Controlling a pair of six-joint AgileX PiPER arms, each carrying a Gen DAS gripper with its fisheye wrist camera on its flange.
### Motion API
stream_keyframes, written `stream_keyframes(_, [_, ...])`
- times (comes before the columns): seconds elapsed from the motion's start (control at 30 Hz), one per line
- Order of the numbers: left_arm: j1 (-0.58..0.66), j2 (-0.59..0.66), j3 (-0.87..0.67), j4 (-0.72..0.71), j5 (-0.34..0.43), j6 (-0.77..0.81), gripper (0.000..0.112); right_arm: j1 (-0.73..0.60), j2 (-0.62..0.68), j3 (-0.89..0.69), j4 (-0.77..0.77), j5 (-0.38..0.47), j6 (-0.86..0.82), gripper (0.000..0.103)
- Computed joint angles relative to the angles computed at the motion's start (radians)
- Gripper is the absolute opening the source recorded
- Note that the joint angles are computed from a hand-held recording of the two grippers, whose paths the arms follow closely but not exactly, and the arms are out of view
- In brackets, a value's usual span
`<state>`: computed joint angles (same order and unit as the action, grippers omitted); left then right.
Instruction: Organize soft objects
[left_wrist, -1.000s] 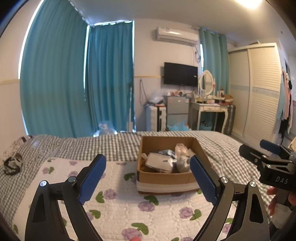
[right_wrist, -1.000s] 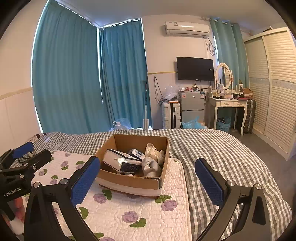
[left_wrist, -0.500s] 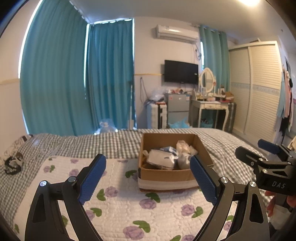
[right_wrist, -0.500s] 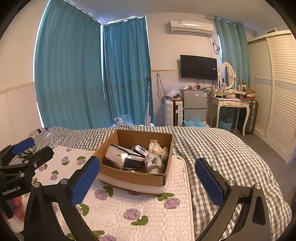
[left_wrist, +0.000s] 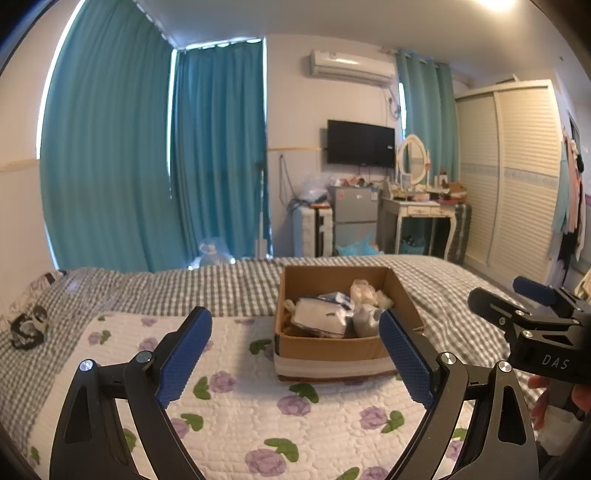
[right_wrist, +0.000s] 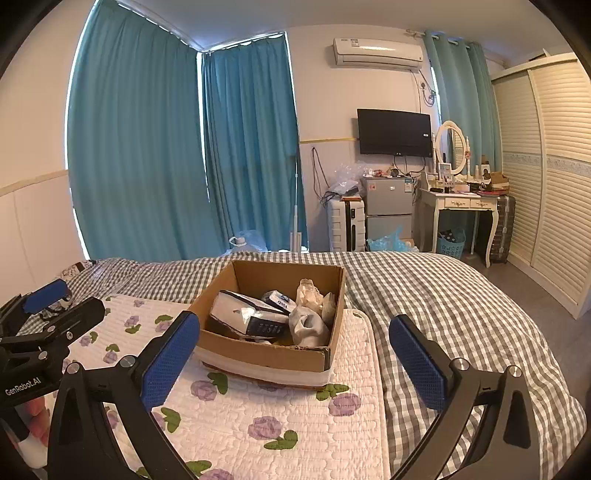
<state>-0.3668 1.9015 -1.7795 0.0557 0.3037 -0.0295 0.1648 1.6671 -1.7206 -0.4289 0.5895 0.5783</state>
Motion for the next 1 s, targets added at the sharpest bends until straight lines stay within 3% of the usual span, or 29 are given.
stream_keyframes(0.6, [-0.013,-0.012,0.021,0.060,-0.006,-0.059,0.093,-0.001,-0.003,0.007,0.007,-0.001,0.000,0.103])
stream_keyframes(1.0, [-0.011,-0.014,0.022,0.024,-0.004,-0.026,0.093,0.004,-0.001,0.013,-0.014,-0.009,0.028,0.103])
